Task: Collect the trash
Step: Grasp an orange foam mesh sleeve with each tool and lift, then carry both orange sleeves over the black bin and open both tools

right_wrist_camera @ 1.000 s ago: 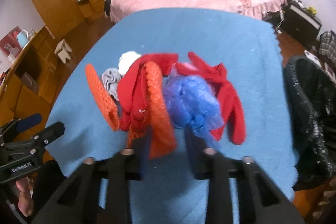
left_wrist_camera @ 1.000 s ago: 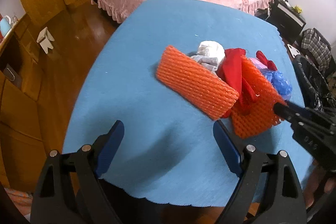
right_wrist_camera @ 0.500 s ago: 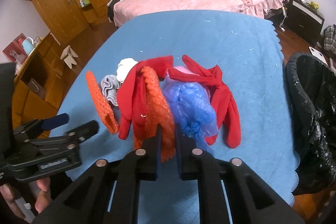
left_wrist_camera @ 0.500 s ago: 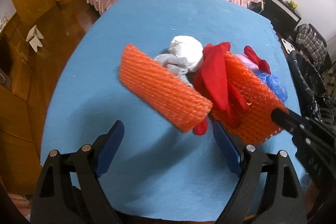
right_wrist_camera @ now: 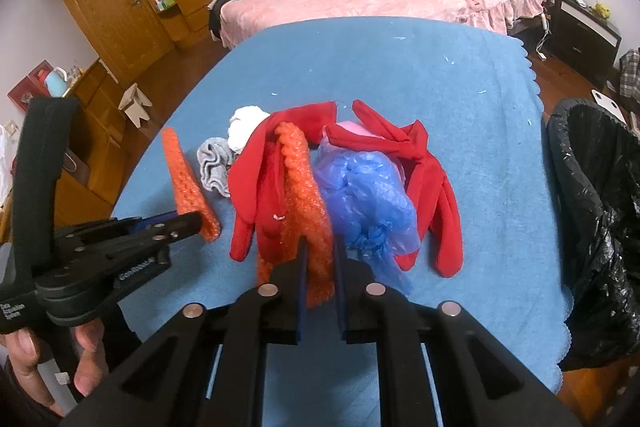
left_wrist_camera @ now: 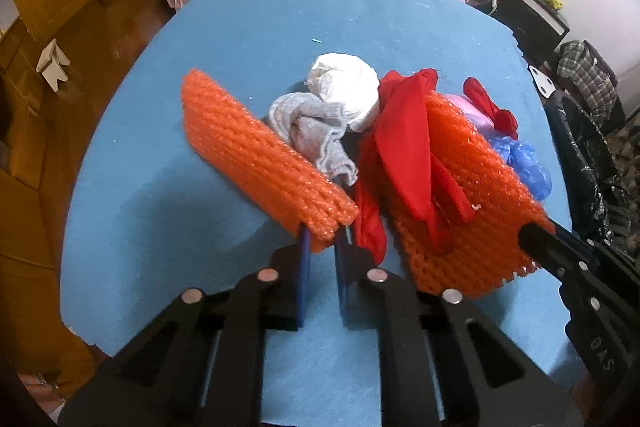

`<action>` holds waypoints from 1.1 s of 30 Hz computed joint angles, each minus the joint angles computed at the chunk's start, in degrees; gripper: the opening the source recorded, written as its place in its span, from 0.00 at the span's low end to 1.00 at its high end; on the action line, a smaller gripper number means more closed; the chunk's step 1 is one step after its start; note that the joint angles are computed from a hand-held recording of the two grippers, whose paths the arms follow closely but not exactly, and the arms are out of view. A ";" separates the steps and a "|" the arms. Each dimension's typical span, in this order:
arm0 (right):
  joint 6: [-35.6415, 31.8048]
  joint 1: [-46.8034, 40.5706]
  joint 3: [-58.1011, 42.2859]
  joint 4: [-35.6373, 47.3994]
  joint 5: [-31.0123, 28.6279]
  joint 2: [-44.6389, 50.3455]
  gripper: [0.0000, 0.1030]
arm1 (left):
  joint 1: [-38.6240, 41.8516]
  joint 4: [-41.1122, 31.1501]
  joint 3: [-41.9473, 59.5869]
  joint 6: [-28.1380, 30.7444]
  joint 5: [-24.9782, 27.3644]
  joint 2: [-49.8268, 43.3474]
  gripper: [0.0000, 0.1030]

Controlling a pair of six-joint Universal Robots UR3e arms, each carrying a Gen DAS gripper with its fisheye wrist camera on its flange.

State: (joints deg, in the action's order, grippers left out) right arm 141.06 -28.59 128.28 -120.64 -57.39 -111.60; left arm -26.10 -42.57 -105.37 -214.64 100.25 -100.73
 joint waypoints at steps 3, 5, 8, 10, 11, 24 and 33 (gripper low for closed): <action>-0.59 -0.22 -0.22 1.52 0.35 -1.45 0.11 | -0.31 -0.37 -1.24 -0.72 0.63 2.37 0.08; -1.26 -0.96 -0.52 3.46 1.00 -2.97 0.12 | -1.09 -1.85 -0.64 -1.27 2.04 3.47 0.07; -2.45 -2.53 -1.62 7.27 2.26 -5.63 0.11 | -2.06 -4.67 0.79 -1.39 3.92 5.55 0.07; -3.32 -3.80 -2.41 9.86 3.21 -7.47 0.11 | -2.73 -6.37 1.68 -1.65 4.68 7.06 0.07; -4.16 -4.80 -3.05 11.88 3.90 -8.76 0.11 | -2.96 -6.84 1.84 -1.80 4.81 7.57 0.07; -11.20 -14.15 -11.72 28.44 10.27 -15.90 0.11 | -8.64 -14.23 9.60 -4.05 7.61 6.92 0.07; -18.46 -21.44 -16.22 39.62 13.08 -18.69 0.11 | -13.00 -19.99 17.51 -6.09 11.70 4.47 0.07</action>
State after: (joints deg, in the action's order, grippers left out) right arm 122.60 -50.03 112.05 -81.02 -44.32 -130.30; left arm -39.10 -62.56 -87.86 -220.73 111.95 -96.25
